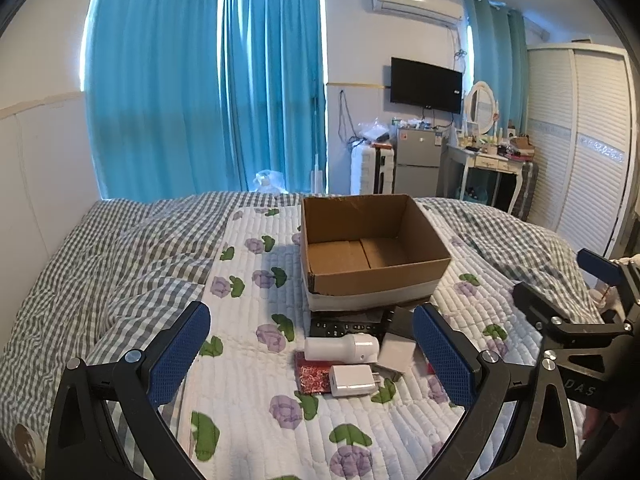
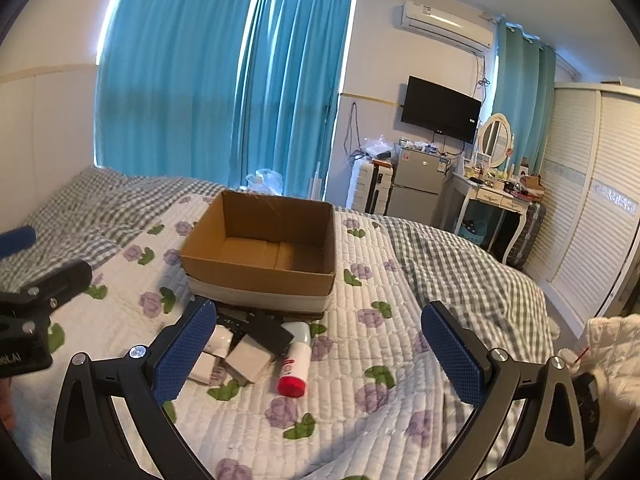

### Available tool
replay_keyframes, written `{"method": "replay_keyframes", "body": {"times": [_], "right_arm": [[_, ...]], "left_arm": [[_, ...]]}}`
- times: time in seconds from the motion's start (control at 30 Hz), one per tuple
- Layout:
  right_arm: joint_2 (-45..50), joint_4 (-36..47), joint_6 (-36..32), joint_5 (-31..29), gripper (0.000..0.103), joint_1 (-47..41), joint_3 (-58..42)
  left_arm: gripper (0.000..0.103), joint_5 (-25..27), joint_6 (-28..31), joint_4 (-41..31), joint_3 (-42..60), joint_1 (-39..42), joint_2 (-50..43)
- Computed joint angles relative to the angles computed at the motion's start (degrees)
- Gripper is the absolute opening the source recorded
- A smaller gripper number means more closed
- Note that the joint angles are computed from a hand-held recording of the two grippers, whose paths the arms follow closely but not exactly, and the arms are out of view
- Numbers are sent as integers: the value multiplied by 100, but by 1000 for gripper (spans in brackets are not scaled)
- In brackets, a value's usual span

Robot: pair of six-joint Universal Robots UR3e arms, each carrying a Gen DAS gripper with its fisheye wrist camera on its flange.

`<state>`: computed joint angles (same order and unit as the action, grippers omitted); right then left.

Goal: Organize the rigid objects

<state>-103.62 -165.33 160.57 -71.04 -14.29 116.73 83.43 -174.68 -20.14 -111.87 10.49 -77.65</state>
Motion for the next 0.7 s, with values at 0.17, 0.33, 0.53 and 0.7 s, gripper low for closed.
{"method": "replay_keyframes", "body": {"times": [0.17,0.33,0.53,0.7], "right_arm": [[892,450,-17,-345,103,238,-885],[2179,1150,-28,-899,101,582,-1845],[3880,1995,-73,-1305,73,918,-3031],[4947,2632,-8,-1217,52,1007,-4124]], "left_arm": [[103,502,-89,-109,741,-313,-1125],[103,764,-117,-323,1295,-522,-2171],[103,1074,65,-454,1528,-743,-3068],[103,1229,167,-814,1728,-907,-3505]]}}
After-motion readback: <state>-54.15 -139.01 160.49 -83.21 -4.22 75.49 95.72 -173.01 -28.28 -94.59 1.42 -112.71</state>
